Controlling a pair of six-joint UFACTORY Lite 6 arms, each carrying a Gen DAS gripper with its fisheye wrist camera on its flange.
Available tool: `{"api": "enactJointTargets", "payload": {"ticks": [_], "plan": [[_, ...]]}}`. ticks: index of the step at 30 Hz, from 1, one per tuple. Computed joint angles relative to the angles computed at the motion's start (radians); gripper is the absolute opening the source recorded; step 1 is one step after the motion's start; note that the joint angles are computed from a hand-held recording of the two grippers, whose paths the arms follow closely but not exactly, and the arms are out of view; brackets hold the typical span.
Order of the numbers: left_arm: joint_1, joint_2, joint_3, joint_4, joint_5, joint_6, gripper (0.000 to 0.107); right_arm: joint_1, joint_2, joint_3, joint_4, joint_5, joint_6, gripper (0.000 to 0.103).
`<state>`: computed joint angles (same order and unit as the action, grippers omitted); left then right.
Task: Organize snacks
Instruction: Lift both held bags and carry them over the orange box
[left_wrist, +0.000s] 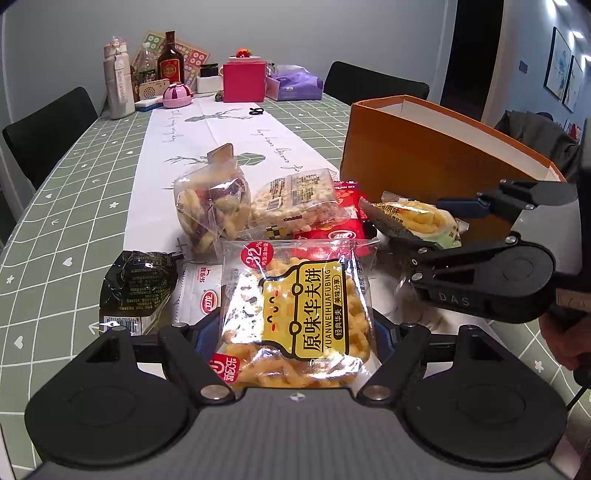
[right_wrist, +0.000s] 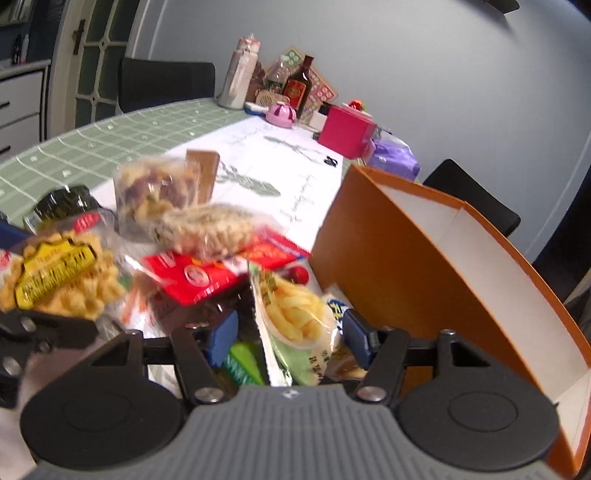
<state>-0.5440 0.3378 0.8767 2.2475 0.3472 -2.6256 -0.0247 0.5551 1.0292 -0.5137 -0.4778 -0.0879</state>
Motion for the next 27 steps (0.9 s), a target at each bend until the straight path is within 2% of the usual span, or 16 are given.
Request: {"api": "enactJointTargets", "payload": {"ticks": [1, 5, 7, 11, 17, 22, 27], "plan": [[-0.001, 0.002, 0.006, -0.021, -0.005, 0.019, 0.089, -0.001, -0.005, -0.008, 0.019, -0.006, -0.016, 0.044], [-0.01, 0.004, 0.038, -0.194, -0.035, 0.165, 0.089, -0.028, -0.018, 0.008, -0.141, 0.02, 0.144, 0.037], [-0.017, -0.004, 0.055, -0.316, -0.049, 0.271, 0.089, -0.037, -0.04, 0.0, -0.199, 0.026, 0.181, 0.03], [-0.032, -0.031, 0.086, -0.568, -0.066, 0.499, 0.088, -0.08, -0.097, -0.004, -0.47, 0.026, 0.411, 0.027], [-0.066, -0.041, 0.196, -1.021, -0.035, 0.96, 0.088, -0.174, -0.156, 0.073, -1.005, -0.044, 0.953, 0.024], [-0.096, 0.008, 0.382, -1.321, 0.072, 1.3, 0.088, -0.265, -0.21, 0.154, -1.236, -0.195, 1.203, 0.023], [-0.116, 0.111, 0.631, -1.464, 0.164, 1.514, 0.088, -0.342, -0.21, 0.288, -1.316, -0.283, 1.324, 0.022]]}}
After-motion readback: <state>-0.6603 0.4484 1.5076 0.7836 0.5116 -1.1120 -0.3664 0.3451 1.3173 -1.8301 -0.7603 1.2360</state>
